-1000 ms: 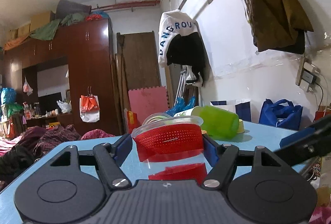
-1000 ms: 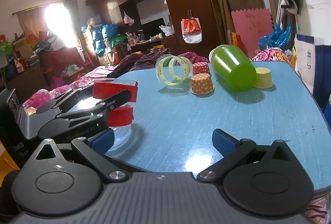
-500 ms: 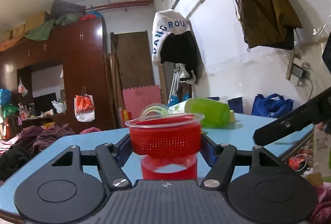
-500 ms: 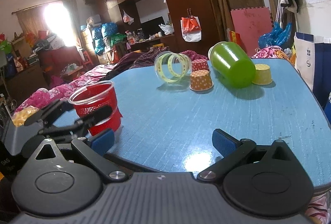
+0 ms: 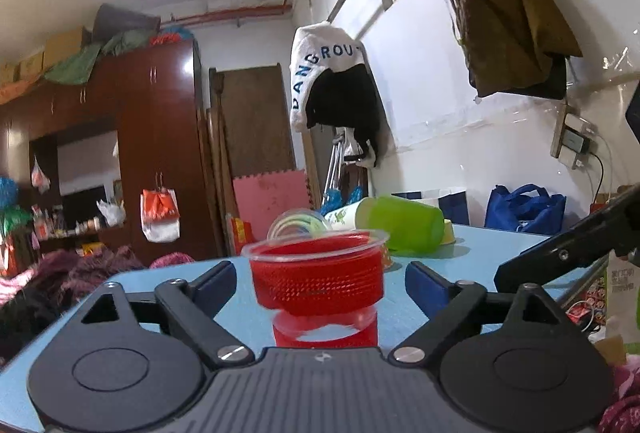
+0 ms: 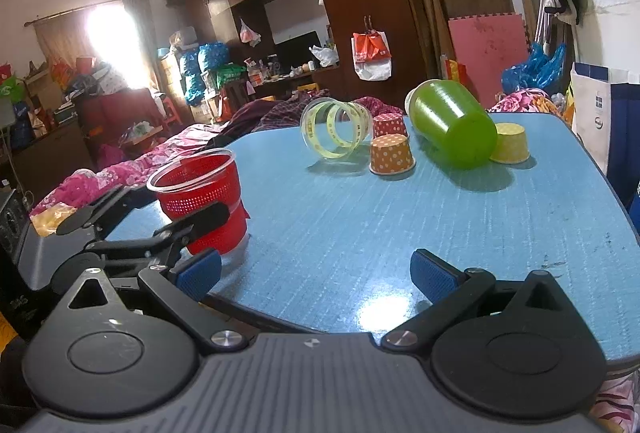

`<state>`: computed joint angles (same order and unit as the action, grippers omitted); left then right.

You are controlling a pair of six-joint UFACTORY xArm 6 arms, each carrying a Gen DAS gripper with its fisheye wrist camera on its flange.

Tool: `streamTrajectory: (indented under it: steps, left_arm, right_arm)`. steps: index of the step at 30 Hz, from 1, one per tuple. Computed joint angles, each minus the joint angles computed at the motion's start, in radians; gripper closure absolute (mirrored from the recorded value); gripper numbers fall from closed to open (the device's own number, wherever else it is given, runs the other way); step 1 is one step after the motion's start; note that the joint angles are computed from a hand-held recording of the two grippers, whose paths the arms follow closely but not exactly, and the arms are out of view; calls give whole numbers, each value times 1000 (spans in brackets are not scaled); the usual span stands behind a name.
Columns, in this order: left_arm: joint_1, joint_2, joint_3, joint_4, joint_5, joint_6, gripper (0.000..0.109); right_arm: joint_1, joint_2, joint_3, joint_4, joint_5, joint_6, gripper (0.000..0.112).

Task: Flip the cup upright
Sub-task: 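Open the left tool and pull it back from the upright cup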

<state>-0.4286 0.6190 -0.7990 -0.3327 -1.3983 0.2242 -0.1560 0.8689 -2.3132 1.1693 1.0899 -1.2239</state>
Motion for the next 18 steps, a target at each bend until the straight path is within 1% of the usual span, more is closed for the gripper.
streamTrajectory:
  steps: [3, 5, 7, 9, 10, 11, 12, 14, 15, 16, 18]
  left_arm:
    - [4, -25, 29, 14, 1, 0, 13]
    - [17, -65, 76, 48, 14, -36, 13]
    - [49, -122, 150, 139, 8, -101, 13]
    - [77, -179, 222, 218, -19, -154, 13]
    - [79, -209, 255, 226, -35, -163, 11]
    - [65, -237, 280, 193, -52, -155, 8]
    - [36, -268, 298, 123, -46, -131, 6]
    - [-11, -337, 312, -6, 16, -97, 6]
    - [-22, -383, 323, -42, 78, -100, 6]
    - [-14, -445, 343, -38, 164, -127, 6]
    - [27, -538, 377, 52, 297, -198, 6]
  right_arm:
    - [-2, -4, 6, 7, 0, -3, 10]
    - [-3, -12, 17, 10, -4, -5, 10]
    - [-6, -37, 55, 29, -14, -26, 10]
    - [-8, -96, 142, 72, -44, -87, 11]
    - [-8, -128, 188, 102, -59, -132, 10]
    - [-7, -175, 257, 147, -84, -201, 10]
    - [0, -229, 330, 196, -127, -276, 10]
    - [28, -322, 444, 294, -245, -414, 10]
    - [44, -351, 474, 317, -294, -453, 10]
    - [63, -377, 496, 330, -344, -477, 10]
    - [96, -411, 528, 334, -432, -501, 10]
